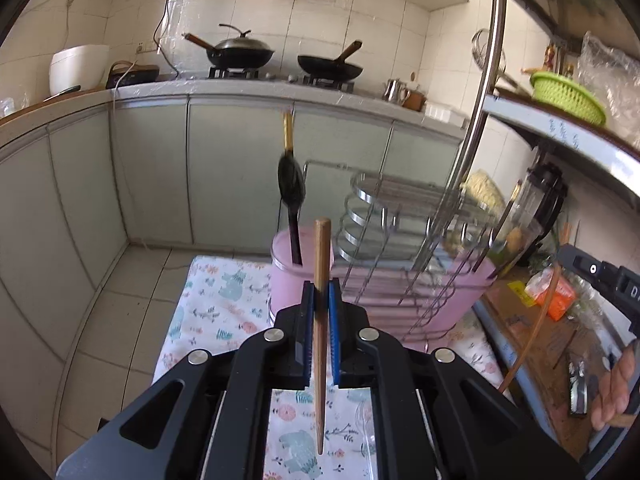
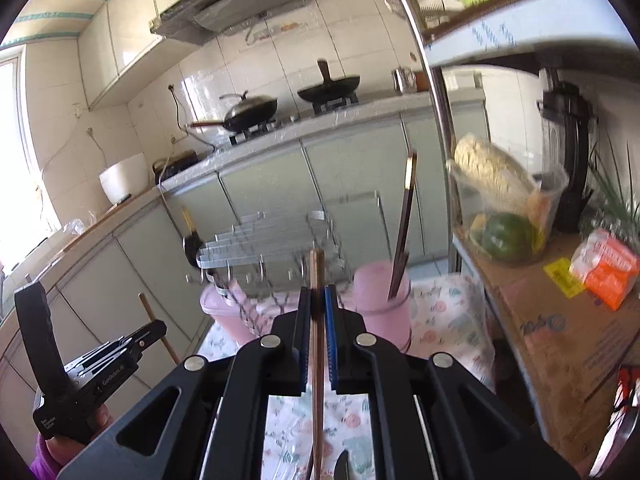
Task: Organize utensils
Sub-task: 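Lift both wooden chopsticks and carry them over the pink cup, then lower the chopsticks into the pink cup and open both tools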
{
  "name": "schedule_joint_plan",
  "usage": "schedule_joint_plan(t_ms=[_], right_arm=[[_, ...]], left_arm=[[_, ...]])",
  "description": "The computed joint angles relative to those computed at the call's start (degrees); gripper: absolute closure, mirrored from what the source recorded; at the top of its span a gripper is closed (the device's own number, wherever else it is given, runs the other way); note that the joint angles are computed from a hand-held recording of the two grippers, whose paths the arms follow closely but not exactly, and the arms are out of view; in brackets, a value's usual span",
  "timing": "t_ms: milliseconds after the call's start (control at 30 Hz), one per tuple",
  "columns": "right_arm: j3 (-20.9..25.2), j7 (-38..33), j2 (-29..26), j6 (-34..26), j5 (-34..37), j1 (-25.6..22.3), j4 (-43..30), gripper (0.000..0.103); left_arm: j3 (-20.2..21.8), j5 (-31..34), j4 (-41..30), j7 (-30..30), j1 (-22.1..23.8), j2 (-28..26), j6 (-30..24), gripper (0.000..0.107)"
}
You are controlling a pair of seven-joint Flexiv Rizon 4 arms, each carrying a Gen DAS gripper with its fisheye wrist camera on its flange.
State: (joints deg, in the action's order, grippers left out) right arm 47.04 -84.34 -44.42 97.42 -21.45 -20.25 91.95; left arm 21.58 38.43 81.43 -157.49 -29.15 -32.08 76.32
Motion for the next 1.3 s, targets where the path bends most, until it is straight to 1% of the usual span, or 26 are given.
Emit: schedule_joint_plan(t_ms=[133, 267, 400, 467, 533, 567, 600, 700, 800, 833, 900, 967, 1033, 1067, 1133, 1167, 1233, 1300], right_arm=[[1.68, -0.31, -0.34, 1.15, -1.17, -1.02, -3.71, 0.097], [1.92, 0.77, -1.02, 2.76, -2.99, -0.62, -7.9, 0.097], [-1.05, 3.27, -1.77, 5.43, -5.24, 2.03, -12.5, 0.097], [-3.81, 4.8, -2.27, 6.82, -5.74, 4.23, -15.21, 0.097], [-7.91, 6.25, -2.81, 8.39, -5.49, 7.27, -18.05, 0.097], [-9.0, 6.89, -3.51, 8.71, -5.82, 8.21, -19.46, 0.097], [-9.28, 7.6, -4.61, 8.41, -6.56, 8.83, -21.09, 0.097], [-9.38, 9.34, -7.73, 7.64, -9.36, 9.95, -24.98, 0.096], [-10.77, 11.07, -9.82, 5.98, -11.57, 11.4, -27.96, 0.097], [-10.68, 11.28, -10.68, 4.95, -12.2, 11.66, -29.0, 0.097], [-9.22, 10.58, -12.3, 2.11, -12.5, 11.69, -30.79, 0.096], [-7.73, 9.0, -13.52, -0.15, -11.63, 11.67, -31.86, 0.097], [-6.78, 7.46, -14.33, -1.67, -10.58, 11.79, -32.73, 0.096], [-6.58, 6.81, -14.49, -2.12, -9.96, 11.98, -33.01, 0.097], [-6.68, 5.56, -14.83, -2.9, -8.72, 12.42, -33.59, 0.097], [-6.95, 5.05, -14.86, -3.11, -8.0, 12.66, -33.54, 0.097], [-6.77, 3.88, -15.28, -4.68, -6.78, 13.15, -34.19, 0.097], [-6.4, 2.58, -15.64, -6.24, -5.57, 13.35, -34.39, 0.097]], left_arm=[[-0.33, -0.91, 0.52, 0.84, 2.53, 1.99, 5.56, 0.101], [-0.77, -5.07, 0.44, 4.06, 4.75, 2.97, 10.01, 0.101], [-0.72, -9.59, -1.35, 7.5, 6.36, 2.8, 11.62, 0.101], [1.77, -10.85, -3.43, 7.74, 5.17, 1.82, 11.08, 0.101], [5.12, -11.69, -6.15, 7.53, 3.53, -0.02, 10.42, 0.101], [7.18, -12.05, -7.88, 7.16, 2.5, -1.23, 9.14, 0.101], [8.06, -12.3, -9.02, 7.05, 2.13, -2.07, 8.37, 0.101], [8.0, -13.38, -12.05, 7.67, 3.11, -4.29, 6.81, 0.101], [7.43, -14.32, -13.99, 8.18, 4.43, -5.96, 6.16, 0.1], [7.21, -14.57, -14.33, 8.37, 4.81, -6.35, 5.91, 0.101], [5.31, -15.87, -14.06, 9.2, 6.57, -6.37, 6.41, 0.101], [2.34, -18.07, -12.45, 10.65, 9.08, -5.67, 9.06, 0.101], [1.08, -20.33, -11.09, 11.92, 10.46, -5.04, 11.36, 0.101], [1.76, -21.08, -10.88, 11.95, 10.31, -4.95, 12.04, 0.101], [4.92, -22.07, -11.09, 11.52, 8.61, -5.41, 12.1, 0.101], [5.34, -22.65, -11.32, 12.33, 8.39, -5.75, 11.74, 0.101], [4.92, -24.02, -11.63, 14.65, 8.59, -6.56, 11.04, 0.101], [3.53, -25.5, -11.91, 17.14, 9.24, -7.55, 10.14, 0.101]])
